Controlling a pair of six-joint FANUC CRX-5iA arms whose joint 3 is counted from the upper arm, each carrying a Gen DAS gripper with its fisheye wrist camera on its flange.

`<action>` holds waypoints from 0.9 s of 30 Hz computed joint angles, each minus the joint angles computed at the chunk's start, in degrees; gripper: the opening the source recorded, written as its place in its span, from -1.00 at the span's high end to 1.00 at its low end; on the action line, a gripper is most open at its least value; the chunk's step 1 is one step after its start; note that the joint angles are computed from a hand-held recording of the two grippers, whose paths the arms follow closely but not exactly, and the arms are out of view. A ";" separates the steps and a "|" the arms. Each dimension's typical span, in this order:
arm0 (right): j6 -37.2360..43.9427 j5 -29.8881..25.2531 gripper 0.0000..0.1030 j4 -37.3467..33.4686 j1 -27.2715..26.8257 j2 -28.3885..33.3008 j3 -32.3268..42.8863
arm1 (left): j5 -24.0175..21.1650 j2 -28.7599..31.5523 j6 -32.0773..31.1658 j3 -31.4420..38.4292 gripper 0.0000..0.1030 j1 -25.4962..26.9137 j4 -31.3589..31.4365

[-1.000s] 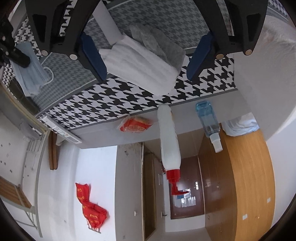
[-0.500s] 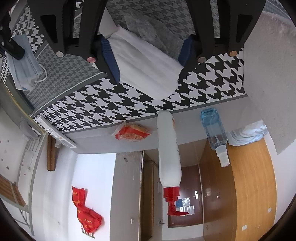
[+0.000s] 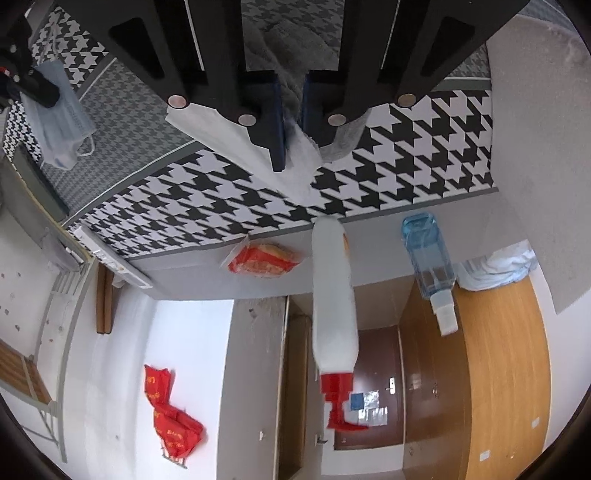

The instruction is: Organize soft objects

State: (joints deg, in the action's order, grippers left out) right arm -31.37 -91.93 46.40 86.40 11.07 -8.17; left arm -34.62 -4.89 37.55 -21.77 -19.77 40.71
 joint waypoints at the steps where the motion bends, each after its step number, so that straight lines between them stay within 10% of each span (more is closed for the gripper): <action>1: 0.06 -0.08 0.87 -0.10 -0.01 0.08 0.14 | 0.30 -0.57 -1.75 -0.77 0.91 -0.03 1.63; 13: 0.58 -4.22 0.87 0.22 1.15 1.70 3.29 | -2.98 -7.97 -17.37 -6.58 0.98 0.09 15.83; 27: -0.29 -7.01 0.87 0.63 3.04 2.67 5.16 | -3.88 -8.48 -17.39 -6.60 0.96 -1.40 7.40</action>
State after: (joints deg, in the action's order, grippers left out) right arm -31.65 -98.95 47.02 89.44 13.74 -3.01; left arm -38.51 -13.37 20.16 -28.37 -21.17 48.10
